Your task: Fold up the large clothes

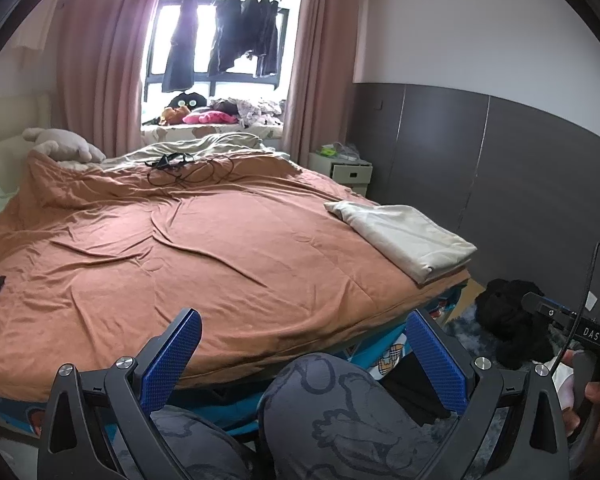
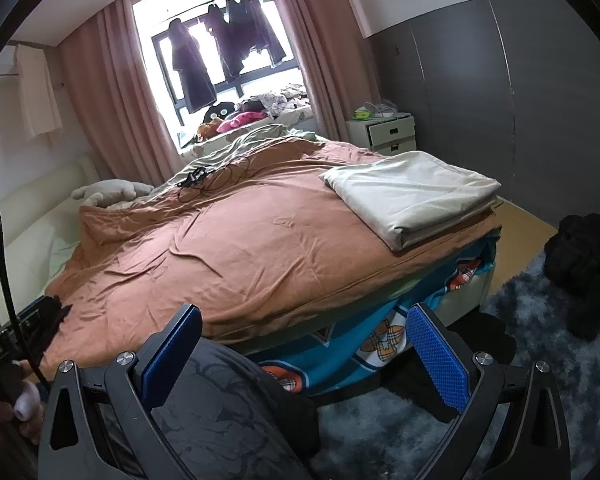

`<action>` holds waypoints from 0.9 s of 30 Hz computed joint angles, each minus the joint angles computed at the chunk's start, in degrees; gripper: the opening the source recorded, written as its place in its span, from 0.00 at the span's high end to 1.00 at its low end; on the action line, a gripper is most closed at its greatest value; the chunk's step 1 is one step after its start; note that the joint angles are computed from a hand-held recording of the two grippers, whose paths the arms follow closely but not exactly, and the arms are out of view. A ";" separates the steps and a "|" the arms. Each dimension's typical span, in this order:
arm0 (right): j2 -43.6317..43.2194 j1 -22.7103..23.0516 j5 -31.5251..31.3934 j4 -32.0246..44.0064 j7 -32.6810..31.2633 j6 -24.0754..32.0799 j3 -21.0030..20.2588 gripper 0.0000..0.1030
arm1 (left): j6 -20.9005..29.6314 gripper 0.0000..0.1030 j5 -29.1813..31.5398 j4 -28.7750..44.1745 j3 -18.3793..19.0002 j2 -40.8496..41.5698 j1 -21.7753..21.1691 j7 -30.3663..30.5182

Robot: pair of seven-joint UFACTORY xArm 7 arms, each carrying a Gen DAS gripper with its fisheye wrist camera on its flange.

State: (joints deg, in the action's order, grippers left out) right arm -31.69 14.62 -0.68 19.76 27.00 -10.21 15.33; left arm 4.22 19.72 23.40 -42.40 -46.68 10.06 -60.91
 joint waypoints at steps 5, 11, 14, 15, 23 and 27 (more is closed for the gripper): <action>-0.19 0.24 -0.15 -0.17 0.01 0.31 -0.12 0.00 | 0.84 0.01 0.31 -0.15 0.02 -0.78 -0.21 -0.05; -0.22 0.18 -0.30 -0.18 -0.06 0.25 -0.16 0.00 | 1.45 0.01 0.41 -0.36 0.66 -1.44 -0.93 -0.35; -0.71 -1.99 -0.47 -0.28 -0.09 0.12 1.67 0.00 | 1.49 0.01 0.50 -0.65 0.67 -2.36 -1.00 -0.68; -0.81 -1.80 -0.56 -0.32 -0.18 0.12 1.38 0.00 | 1.50 0.01 0.54 -0.77 0.90 -2.55 -1.32 -0.56; -1.46 -1.18 -0.54 -0.79 -0.27 0.55 0.37 0.00 | 2.33 0.01 0.44 -0.69 1.52 -2.35 -2.28 -0.54; -1.64 -1.16 -0.59 -0.81 -0.24 0.69 0.14 0.00 | 2.89 0.01 0.60 -0.57 1.43 -2.51 -2.34 -0.94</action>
